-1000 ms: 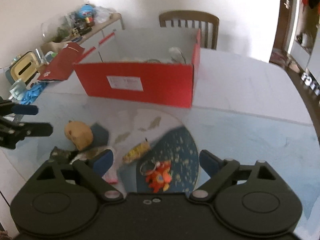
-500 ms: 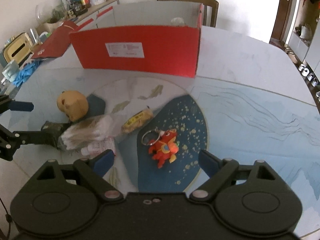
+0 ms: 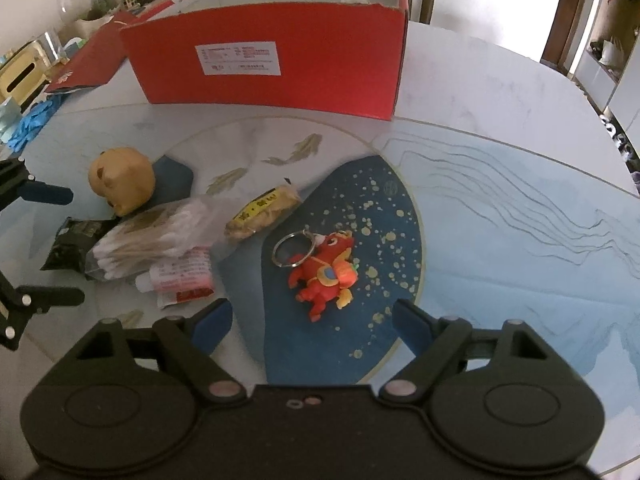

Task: Organize objects
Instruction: 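Move both tools back over the remaining items on the table, then grasp the black snack packet with the left tool while the right tool grasps the red dragon keychain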

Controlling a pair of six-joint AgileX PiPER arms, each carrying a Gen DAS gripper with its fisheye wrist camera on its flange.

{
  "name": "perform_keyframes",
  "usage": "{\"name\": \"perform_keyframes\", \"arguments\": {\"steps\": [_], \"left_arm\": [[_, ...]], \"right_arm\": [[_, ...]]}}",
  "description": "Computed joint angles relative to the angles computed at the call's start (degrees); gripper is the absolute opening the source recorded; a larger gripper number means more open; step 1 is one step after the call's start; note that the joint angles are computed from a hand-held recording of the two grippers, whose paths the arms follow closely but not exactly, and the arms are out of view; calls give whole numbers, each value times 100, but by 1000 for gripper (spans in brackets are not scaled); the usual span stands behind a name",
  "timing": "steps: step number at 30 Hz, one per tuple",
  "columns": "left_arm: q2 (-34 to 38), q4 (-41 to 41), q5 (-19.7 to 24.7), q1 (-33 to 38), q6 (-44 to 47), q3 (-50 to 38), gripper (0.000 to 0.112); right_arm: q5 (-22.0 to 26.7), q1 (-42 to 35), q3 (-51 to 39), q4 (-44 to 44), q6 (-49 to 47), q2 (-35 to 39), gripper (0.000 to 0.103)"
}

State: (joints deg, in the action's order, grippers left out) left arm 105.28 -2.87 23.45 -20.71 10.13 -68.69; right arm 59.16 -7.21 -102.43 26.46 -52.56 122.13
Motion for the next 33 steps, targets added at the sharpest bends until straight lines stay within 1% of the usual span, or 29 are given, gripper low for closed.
{"name": "perform_keyframes", "arguments": {"steps": [3, 6, 8, 11, 13, 15, 17, 18, 19, 20, 22, 23, 24, 25, 26, 27, 29, 33], "left_arm": [[91, 24, 54, 9, 89, -67, 102], [129, -252, 11, 74, 395, -80, 102], [171, -405, 26, 125, 525, -129, 102], [226, -424, 55, 174, 506, -209, 102], [248, -450, 81, 192, 510, -243, 102], [251, -569, 81, 205, 663, -248, 98], [227, -864, 118, 241, 956, -240, 87], [210, -988, 130, 257, 1064, -232, 84], [182, -1025, 111, 254, 1081, -208, 77], [163, -1026, 106, 246, 1071, -198, 73], [118, -973, 65, 218, 984, -150, 64], [91, -983, 51, 210, 961, -122, 61], [62, -949, 26, 194, 894, -85, 60], [36, -871, 0, 174, 768, -51, 58], [7, -795, -29, 155, 631, -13, 55], [-21, -754, -39, 142, 527, 17, 54], [-66, -647, -48, 112, 238, 55, 47], [-144, -303, 10, 52, -623, 87, 44]], "right_arm": [[-61, 42, -43, -51, 86, 44, 85], [-110, 75, -48, -53, 69, 61, 85], [-263, 119, 56, -91, 35, 16, 84], [-420, 150, 192, -65, -92, -40, 80], [-500, 168, 256, -47, -183, -71, 74], [-498, 181, 248, -29, -202, -73, 70], [-502, 198, 238, -44, -210, -73, 68], [-499, 197, 238, -28, -235, -74, 66], [-517, 195, 260, 0, -268, -87, 63], [-534, 193, 277, 24, -282, -97, 61], [-567, 186, 313, 65, -314, -120, 53], [-583, 184, 318, 64, -313, -125, 53], [-588, 180, 323, 63, -292, -130, 50], [-609, 176, 338, 60, -276, -142, 45], [-623, 171, 352, 56, -267, -154, 42], [-598, 161, 344, 53, -259, -158, 38], [-575, 153, 351, 33, -239, -172, 38], [-585, 122, 495, 65, -202, -281, 37]]}}
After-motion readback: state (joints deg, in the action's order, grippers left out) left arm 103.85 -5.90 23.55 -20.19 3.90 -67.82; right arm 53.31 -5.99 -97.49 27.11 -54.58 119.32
